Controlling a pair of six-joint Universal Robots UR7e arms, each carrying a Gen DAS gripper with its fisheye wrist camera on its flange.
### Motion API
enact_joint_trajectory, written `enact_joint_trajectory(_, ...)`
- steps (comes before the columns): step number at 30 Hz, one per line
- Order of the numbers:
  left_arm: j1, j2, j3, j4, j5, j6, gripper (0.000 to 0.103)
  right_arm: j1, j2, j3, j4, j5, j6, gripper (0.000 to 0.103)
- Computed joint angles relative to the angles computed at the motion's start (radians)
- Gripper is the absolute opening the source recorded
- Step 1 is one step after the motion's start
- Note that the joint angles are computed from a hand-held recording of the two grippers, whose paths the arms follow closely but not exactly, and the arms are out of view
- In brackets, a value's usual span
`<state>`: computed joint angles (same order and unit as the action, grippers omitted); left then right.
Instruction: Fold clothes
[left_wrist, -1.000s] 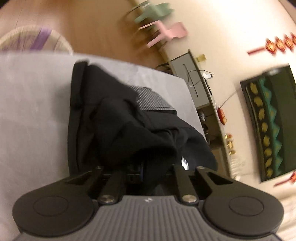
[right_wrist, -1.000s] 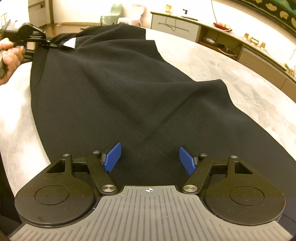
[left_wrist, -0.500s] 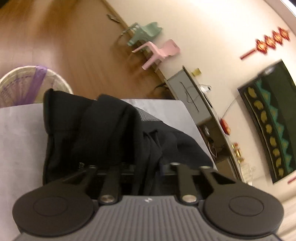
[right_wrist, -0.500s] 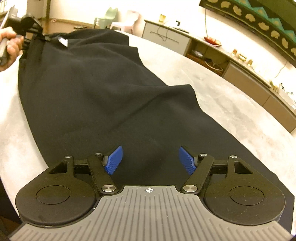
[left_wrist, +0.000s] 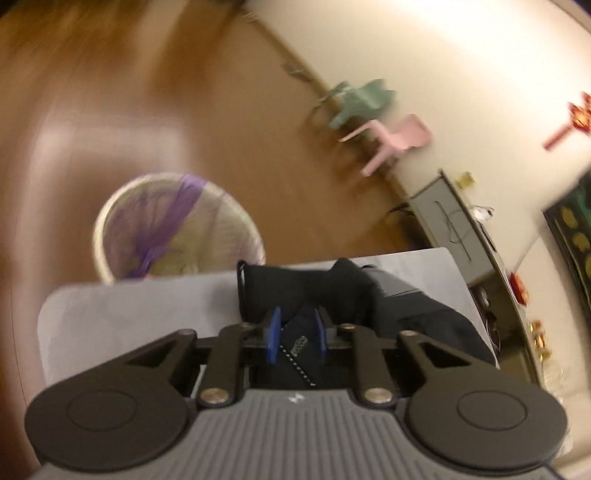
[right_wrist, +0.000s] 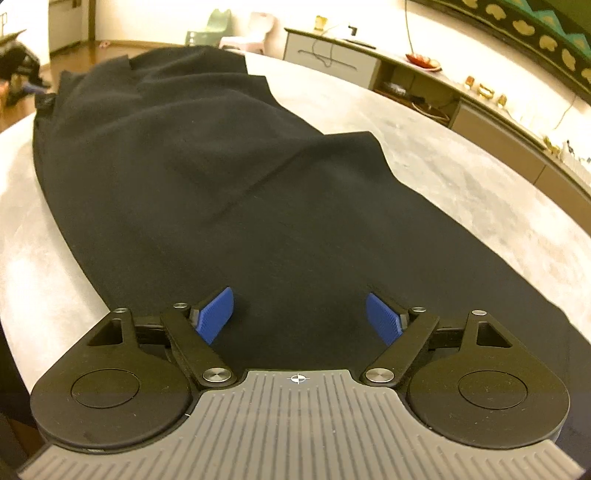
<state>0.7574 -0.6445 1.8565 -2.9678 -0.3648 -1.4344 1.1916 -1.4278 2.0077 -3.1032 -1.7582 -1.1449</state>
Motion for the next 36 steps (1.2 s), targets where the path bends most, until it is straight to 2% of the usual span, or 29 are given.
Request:
enact_joint_trajectory(1, 0.002, -0.008, 0.010, 0.015, -0.008, -0.045, 0.020, -0.002, -0.003, -0.003, 0.009, 0.000, 0.000, 0.078)
enact_joint_trajectory(4, 0.037, 0.013, -0.041, -0.015, -0.073, -0.015, 0.019, -0.012, -0.012, -0.019, 0.040, 0.001, -0.009, 0.079)
enact_joint_trajectory(6, 0.052, 0.048, -0.068, -0.119, -0.132, 0.120, 0.019, -0.023, -0.014, -0.045, 0.071, 0.002, 0.008, 0.079)
enact_joint_trajectory(8, 0.063, 0.082, -0.117, -0.144, -0.165, 0.221, 0.016, -0.044, -0.016, -0.071, 0.092, 0.016, 0.029, 0.078)
enact_joint_trajectory(11, 0.092, 0.141, -0.178, -0.279, -0.306, 0.395, 0.015, -0.078, -0.015, -0.118, 0.111, 0.022, 0.078, 0.078)
enact_joint_trajectory(12, 0.095, 0.157, -0.204, -0.275, -0.317, 0.430, 0.015, -0.090, -0.016, -0.130, 0.108, 0.018, 0.089, 0.078)
enact_joint_trajectory(16, 0.100, 0.216, -0.315, -0.202, -0.322, 0.533, 0.017, -0.140, -0.026, -0.180, 0.096, -0.004, 0.135, 0.078)
enact_joint_trajectory(17, 0.091, 0.214, -0.324, -0.147, -0.271, 0.514, 0.017, -0.153, -0.028, -0.191, 0.091, -0.012, 0.145, 0.078)
enact_joint_trajectory(19, 0.068, 0.206, -0.323, -0.018, -0.110, 0.407, 0.014, -0.176, -0.034, -0.212, 0.089, -0.028, 0.168, 0.078)
enact_joint_trajectory(20, 0.067, 0.192, -0.294, -0.017, -0.064, 0.345, 0.007, -0.184, -0.037, -0.221, 0.094, -0.036, 0.177, 0.078)
enact_joint_trajectory(21, 0.069, 0.174, -0.260, -0.058, -0.060, 0.304, 0.007, -0.187, -0.040, -0.228, 0.101, -0.048, 0.180, 0.078)
enact_joint_trajectory(23, 0.084, 0.153, -0.197, -0.236, -0.127, 0.301, 0.007, -0.184, -0.046, -0.234, 0.108, -0.080, 0.174, 0.079)
enact_joint_trajectory(25, 0.085, 0.144, -0.162, -0.317, -0.140, 0.292, 0.009, -0.157, -0.036, -0.229, 0.077, -0.144, 0.140, 0.078)
enact_joint_trajectory(27, 0.067, 0.123, -0.142, -0.280, -0.107, 0.246, 0.018, -0.119, -0.021, -0.201, -0.015, -0.200, 0.083, 0.066)
enact_joint_trajectory(28, 0.050, 0.113, -0.134, -0.244, -0.080, 0.212, 0.019, -0.097, -0.015, -0.182, -0.068, -0.206, 0.068, 0.054)
enact_joint_trajectory(30, 0.035, 0.103, -0.128, -0.257, -0.077, 0.246, 0.019, -0.052, -0.037, -0.124, -0.067, -0.136, 0.105, 0.056)
enact_joint_trajectory(32, 0.037, 0.099, -0.128, -0.284, -0.095, 0.298, 0.020, 0.003, -0.045, -0.077, -0.015, -0.070, 0.091, 0.059)
enact_joint_trajectory(35, 0.079, 0.097, -0.070, -0.452, -0.197, 0.224, 0.019, 0.117, 0.013, -0.049, 0.017, -0.056, 0.013, 0.060)
enact_joint_trajectory(36, 0.096, 0.109, -0.053, -0.550, -0.233, 0.224, 0.019, 0.154, 0.038, -0.051, 0.031, -0.054, -0.011, 0.060)
